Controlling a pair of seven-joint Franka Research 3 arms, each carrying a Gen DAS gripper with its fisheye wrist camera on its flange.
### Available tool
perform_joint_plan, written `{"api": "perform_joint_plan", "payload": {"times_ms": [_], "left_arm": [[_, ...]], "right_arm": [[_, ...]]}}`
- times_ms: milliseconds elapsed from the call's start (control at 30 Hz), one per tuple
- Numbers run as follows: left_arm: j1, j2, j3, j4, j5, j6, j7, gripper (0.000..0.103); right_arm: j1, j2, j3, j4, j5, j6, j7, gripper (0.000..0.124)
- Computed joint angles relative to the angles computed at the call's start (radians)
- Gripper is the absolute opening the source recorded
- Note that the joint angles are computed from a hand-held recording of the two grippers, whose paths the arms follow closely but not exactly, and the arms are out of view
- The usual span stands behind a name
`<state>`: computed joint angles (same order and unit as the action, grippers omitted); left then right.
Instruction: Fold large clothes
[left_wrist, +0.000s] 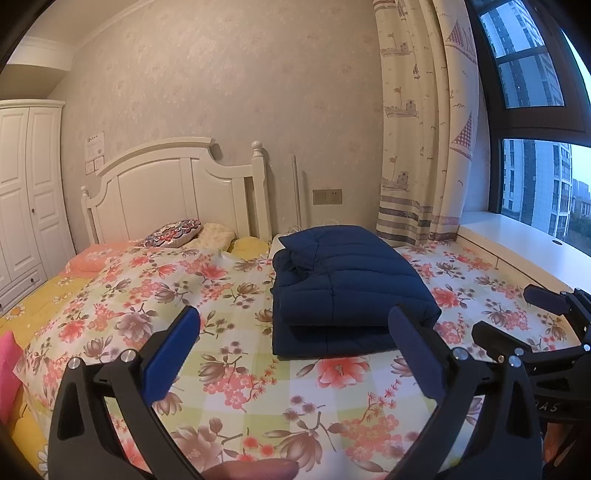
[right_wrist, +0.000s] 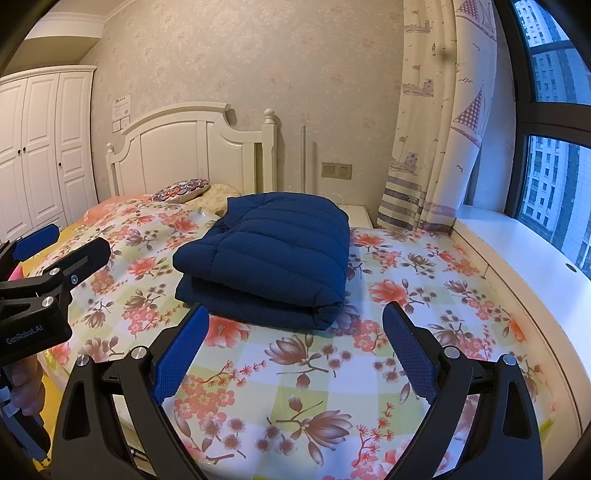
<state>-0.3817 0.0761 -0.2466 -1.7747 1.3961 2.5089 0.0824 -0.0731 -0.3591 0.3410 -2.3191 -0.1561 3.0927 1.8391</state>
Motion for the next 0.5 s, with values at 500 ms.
{"api": "perform_joint_plan", "payload": {"times_ms": [500], "left_arm": [[0.015, 0.096, 0.033, 0.038, -0.105, 0.093, 0.135, 0.101]], "right_arm": [[0.073, 0.104, -0.066, 0.034, 0.007, -0.043, -0.025, 0.091]]}}
